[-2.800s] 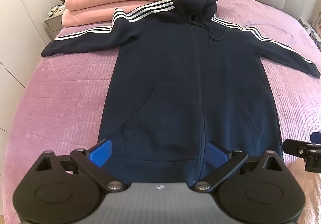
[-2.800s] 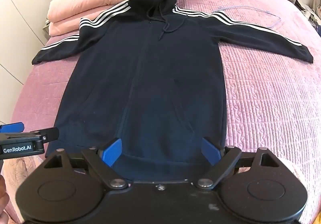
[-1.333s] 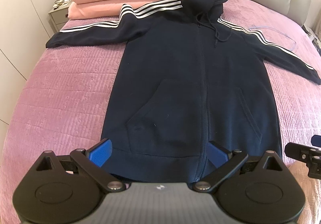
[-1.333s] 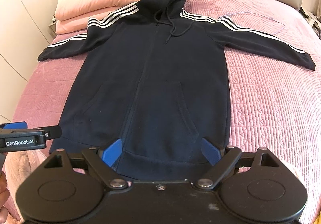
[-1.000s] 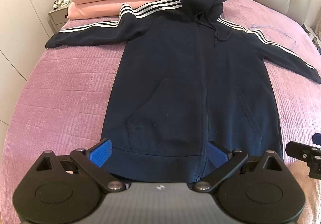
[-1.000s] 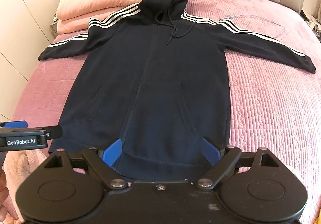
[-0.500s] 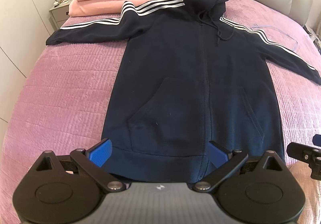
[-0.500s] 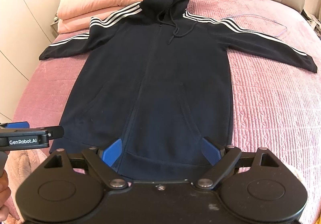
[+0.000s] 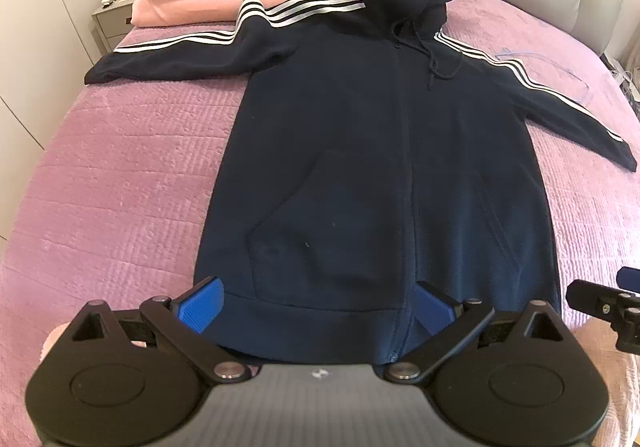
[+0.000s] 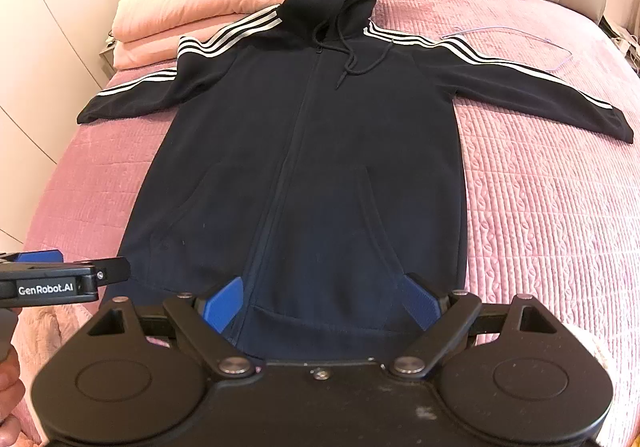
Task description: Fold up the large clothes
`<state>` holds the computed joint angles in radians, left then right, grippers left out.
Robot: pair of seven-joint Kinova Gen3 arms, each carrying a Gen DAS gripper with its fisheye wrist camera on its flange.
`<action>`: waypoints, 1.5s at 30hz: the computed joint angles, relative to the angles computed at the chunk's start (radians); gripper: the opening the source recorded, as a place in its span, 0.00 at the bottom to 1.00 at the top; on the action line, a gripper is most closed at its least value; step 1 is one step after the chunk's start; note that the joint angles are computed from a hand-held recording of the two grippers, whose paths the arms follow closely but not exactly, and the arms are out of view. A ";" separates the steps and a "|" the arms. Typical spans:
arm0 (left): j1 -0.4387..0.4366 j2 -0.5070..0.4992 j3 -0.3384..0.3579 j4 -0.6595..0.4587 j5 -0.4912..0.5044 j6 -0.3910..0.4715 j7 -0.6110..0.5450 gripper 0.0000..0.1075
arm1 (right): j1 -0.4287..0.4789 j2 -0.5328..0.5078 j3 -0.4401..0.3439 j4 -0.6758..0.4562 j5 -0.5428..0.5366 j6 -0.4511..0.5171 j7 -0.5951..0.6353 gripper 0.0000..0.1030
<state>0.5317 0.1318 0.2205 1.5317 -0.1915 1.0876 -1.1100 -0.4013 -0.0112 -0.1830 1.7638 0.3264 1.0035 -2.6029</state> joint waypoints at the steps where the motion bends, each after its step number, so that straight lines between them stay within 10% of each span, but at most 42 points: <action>1: 0.001 0.002 -0.001 0.000 -0.006 0.001 0.003 0.94 | 0.000 0.003 0.000 -0.002 0.001 0.001 0.001 0.99; 23: -0.167 0.219 -0.080 0.092 0.141 -0.120 -0.208 0.81 | 0.097 0.170 0.131 0.203 0.032 -0.249 -0.026 0.98; 31: -0.225 0.273 -0.084 0.117 0.228 -0.167 -0.250 0.96 | 0.234 0.272 0.138 0.218 -0.165 -0.266 0.154 1.00; 40: -0.175 0.301 -0.107 0.087 0.189 -0.147 -0.181 0.96 | 0.080 0.228 0.223 0.294 -0.061 -0.323 -0.052 1.00; 42: -0.136 0.279 -0.135 0.099 0.183 -0.172 -0.124 0.79 | 0.118 0.201 0.173 0.302 -0.070 -0.334 -0.036 0.67; 43: -0.137 0.258 -0.131 0.124 0.170 -0.206 -0.121 0.53 | 0.114 0.175 0.176 0.318 -0.060 -0.345 -0.044 0.08; 45: -0.170 0.186 -0.088 0.181 0.172 -0.261 -0.162 0.13 | 0.133 0.099 0.168 0.367 -0.069 -0.395 -0.063 0.05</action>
<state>0.3619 0.3180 0.1320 1.7130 -0.0196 0.8271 -1.2718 -0.2686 0.0878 -0.0148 2.1310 0.2575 0.6088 -2.6663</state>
